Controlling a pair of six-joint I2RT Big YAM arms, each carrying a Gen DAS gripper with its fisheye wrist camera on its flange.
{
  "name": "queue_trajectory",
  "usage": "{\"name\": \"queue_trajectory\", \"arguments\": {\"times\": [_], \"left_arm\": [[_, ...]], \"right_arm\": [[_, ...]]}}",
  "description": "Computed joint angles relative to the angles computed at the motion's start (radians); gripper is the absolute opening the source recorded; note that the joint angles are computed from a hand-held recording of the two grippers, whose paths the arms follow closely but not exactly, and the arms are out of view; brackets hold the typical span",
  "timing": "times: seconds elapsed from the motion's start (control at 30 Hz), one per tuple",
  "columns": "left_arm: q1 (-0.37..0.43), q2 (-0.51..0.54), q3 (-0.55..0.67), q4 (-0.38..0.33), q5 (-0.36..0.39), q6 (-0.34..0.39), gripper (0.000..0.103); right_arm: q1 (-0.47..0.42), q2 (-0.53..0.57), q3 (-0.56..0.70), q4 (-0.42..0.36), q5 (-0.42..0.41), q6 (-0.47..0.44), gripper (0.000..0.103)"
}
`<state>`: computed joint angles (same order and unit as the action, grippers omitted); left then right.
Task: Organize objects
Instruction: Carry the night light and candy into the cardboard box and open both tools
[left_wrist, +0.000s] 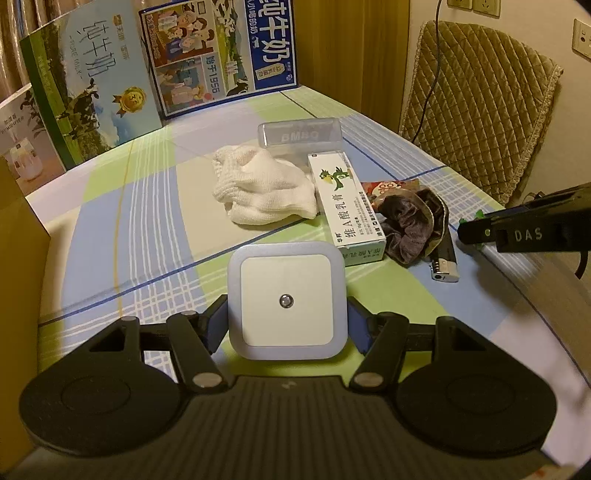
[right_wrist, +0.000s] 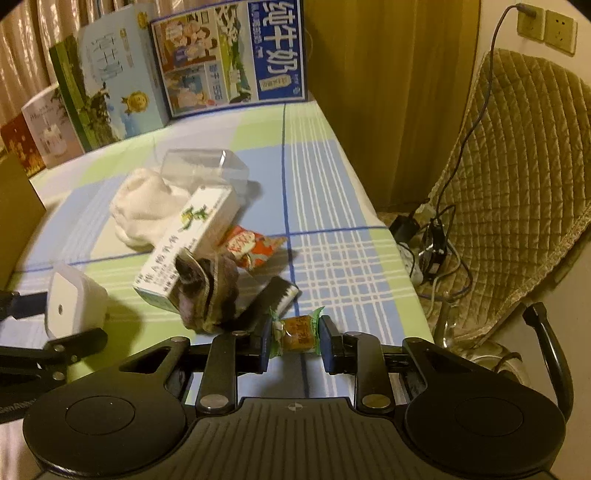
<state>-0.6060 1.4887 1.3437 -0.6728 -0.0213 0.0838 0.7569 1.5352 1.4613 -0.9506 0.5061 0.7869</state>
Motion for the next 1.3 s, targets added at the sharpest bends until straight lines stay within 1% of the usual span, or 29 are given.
{"name": "queue_trajectory", "arguments": {"times": [0.1,0.2,0.33,0.47,0.63,0.73,0.77,0.87,0.93,1.07,1.17,1.23,1.3], "left_arm": [[0.006,-0.014,-0.005,-0.006,0.008,-0.023,0.061],[0.011,-0.045,-0.014,-0.023,0.007,-0.045,0.061],[0.011,-0.12,-0.036,-0.045,-0.009,-0.067,0.061],[0.019,-0.212,-0.062,-0.082,-0.018,-0.071,0.061],[0.063,-0.328,-0.075,-0.159,-0.026,-0.058,0.061],[0.116,-0.382,-0.06,-0.214,-0.018,-0.041,0.061],[0.135,-0.397,-0.055,-0.23,-0.018,-0.03,0.061],[0.214,-0.437,-0.031,-0.269,-0.007,0.005,0.061],[0.281,-0.45,-0.007,-0.294,0.019,0.021,0.061],[0.417,-0.456,0.037,-0.322,0.06,0.081,0.061],[0.527,-0.437,0.072,-0.341,0.111,0.117,0.061],[0.59,-0.416,0.091,-0.35,0.132,0.142,0.061],[0.636,-0.398,0.102,-0.346,0.147,0.16,0.061]], "right_arm": [[0.019,-0.02,0.0,0.008,0.009,0.026,0.024],[0.048,-0.031,0.015,0.0,0.036,0.028,0.024],[0.104,-0.052,0.028,-0.01,0.075,0.069,0.024],[0.174,-0.072,0.036,0.009,0.083,0.103,0.024],[0.251,-0.031,0.129,0.02,0.08,0.062,0.024],[0.28,0.028,0.226,0.04,0.055,0.015,0.024],[0.29,0.056,0.276,0.04,0.048,-0.008,0.024],[0.308,0.135,0.407,0.041,0.015,-0.069,0.024],[0.316,0.195,0.504,0.033,-0.007,-0.106,0.024],[0.326,0.336,0.725,-0.014,-0.062,-0.164,0.024],[0.325,0.435,0.881,-0.053,-0.106,-0.19,0.024],[0.32,0.518,1.012,-0.1,-0.133,-0.202,0.024],[0.316,0.584,1.117,-0.137,-0.156,-0.201,0.024]]}}
